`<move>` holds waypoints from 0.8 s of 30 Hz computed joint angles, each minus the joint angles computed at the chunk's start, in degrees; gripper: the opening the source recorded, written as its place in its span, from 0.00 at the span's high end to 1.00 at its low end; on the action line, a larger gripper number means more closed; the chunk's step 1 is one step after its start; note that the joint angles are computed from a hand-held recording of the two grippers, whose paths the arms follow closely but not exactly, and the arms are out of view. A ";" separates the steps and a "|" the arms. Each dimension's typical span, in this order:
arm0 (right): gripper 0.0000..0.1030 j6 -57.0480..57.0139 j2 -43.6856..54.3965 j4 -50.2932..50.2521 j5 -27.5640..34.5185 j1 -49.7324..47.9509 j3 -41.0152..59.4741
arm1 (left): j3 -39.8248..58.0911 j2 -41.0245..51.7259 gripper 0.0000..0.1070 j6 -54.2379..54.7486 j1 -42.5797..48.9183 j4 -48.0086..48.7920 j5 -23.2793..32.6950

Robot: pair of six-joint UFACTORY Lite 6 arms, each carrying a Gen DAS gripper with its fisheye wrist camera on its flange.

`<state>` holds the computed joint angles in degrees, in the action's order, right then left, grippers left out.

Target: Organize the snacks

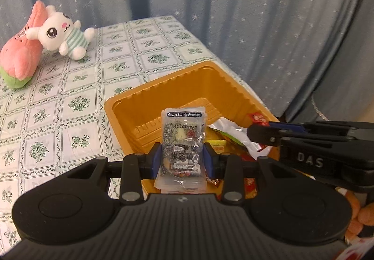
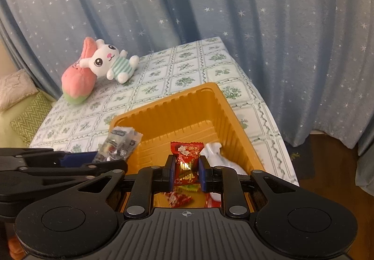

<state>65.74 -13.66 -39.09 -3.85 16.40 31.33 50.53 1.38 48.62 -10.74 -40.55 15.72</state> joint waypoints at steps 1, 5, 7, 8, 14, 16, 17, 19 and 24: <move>0.80 2.69 0.93 -3.13 -0.62 -0.63 0.61 | 0.89 1.30 0.68 -1.75 -0.34 1.38 -0.56; 0.80 10.58 3.90 -12.55 -2.78 -2.87 2.51 | 3.88 5.64 0.67 -7.27 -1.35 6.01 -2.04; 0.80 12.88 4.73 -15.40 -3.37 -3.57 3.13 | 5.12 7.20 0.67 -8.90 -1.54 7.41 -2.33; 0.80 13.29 4.88 -15.90 -3.55 -3.78 3.21 | 5.74 7.96 0.67 -10.03 -1.66 8.49 -2.57; 0.80 14.18 6.23 -17.29 -4.63 -4.86 3.90 | 8.32 11.08 0.67 -11.61 -1.71 9.99 -2.97; 0.80 13.94 6.50 -16.84 -4.65 -4.79 4.05 | 8.31 11.27 0.69 -7.48 -1.41 6.18 -3.06; 0.80 13.89 6.70 -16.79 -4.79 -4.86 4.10 | 8.16 11.22 0.69 -4.73 -1.18 3.74 -3.22; 0.80 13.41 7.13 -16.26 -4.97 -4.88 4.28 | 8.19 11.31 0.69 -3.62 -1.12 3.25 -3.31; 0.80 12.79 8.37 -15.61 -5.64 -5.00 4.77 | 7.96 11.04 0.69 -0.75 0.03 0.96 -1.67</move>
<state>78.54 -5.29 -54.71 -9.48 11.40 36.10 58.49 12.42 47.87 -10.71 -39.59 14.05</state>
